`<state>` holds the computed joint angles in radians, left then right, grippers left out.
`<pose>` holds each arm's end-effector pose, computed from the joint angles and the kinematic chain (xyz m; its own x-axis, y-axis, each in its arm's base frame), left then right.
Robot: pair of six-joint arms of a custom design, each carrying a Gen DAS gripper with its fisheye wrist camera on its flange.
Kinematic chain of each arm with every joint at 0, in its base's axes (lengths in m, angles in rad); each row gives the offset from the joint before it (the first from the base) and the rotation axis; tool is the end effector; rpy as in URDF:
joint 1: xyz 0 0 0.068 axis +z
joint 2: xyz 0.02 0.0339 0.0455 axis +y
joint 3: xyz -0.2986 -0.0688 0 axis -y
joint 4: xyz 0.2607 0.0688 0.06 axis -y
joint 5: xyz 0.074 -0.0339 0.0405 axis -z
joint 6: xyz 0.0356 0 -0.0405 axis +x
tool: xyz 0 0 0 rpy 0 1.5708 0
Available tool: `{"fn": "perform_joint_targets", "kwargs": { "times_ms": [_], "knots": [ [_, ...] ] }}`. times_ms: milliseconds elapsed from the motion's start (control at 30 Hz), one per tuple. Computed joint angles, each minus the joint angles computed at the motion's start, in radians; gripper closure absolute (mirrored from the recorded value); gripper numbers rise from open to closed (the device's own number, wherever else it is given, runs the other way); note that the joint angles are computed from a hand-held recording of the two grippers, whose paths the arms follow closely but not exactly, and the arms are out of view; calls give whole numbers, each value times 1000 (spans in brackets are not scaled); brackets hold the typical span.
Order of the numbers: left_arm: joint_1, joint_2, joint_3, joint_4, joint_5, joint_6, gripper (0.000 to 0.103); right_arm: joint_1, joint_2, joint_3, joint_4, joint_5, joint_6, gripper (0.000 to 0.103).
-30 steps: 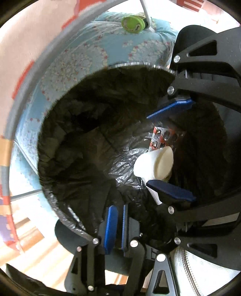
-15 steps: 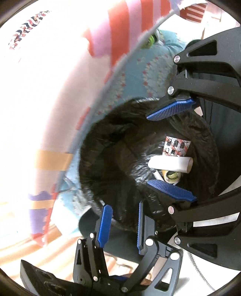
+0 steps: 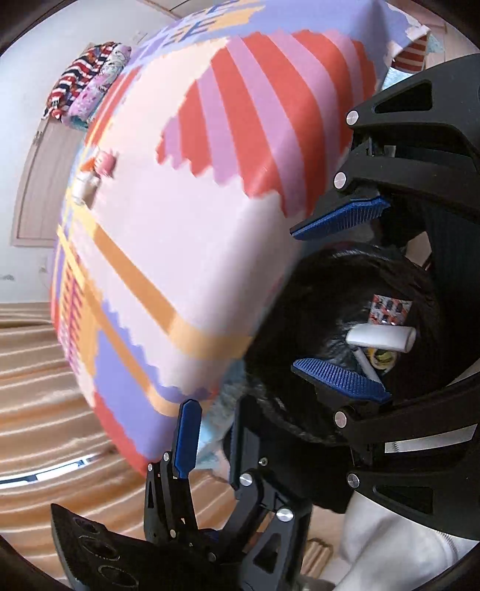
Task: Collect trash
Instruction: 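Move both tools back to the bed toward the white container and pink toy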
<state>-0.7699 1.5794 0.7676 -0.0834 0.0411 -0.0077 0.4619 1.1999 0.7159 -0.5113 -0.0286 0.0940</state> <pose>0.2245 -0.2196 0.1787 -0.5657 0.5378 -0.6251 0.7096 0.7037 -0.0369 0.2055 0.1035 0.2317 -0.7908 -0.2889 -0.5396 -0.3869 0.9191 0.0750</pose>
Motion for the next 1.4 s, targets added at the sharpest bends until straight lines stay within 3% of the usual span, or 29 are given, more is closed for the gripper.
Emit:
{"fn": "perform_joint_targets", "kwargs": {
  "times_ms": [167,300,500,667,867,1167,1400],
  "knots": [
    [43,10,88,-27,-4,20,55,-53,-9,48,-5,-3,-32,37],
    [76,22,165,-40,7,-1,41,-103,2,78,15,-13,-54,37],
    [117,89,288,-51,65,2,36,-199,71,139,63,-52,-92,37],
    [147,212,465,-118,94,-9,36,-251,169,228,96,-86,-93,37],
    [160,318,642,-181,95,-14,36,-262,269,342,93,-36,-96,37],
    [211,499,892,-275,149,-76,36,-282,380,443,106,-55,-93,37],
    [239,690,1157,-404,188,-116,36,-307,485,535,104,-85,-91,37]
  ]
}}
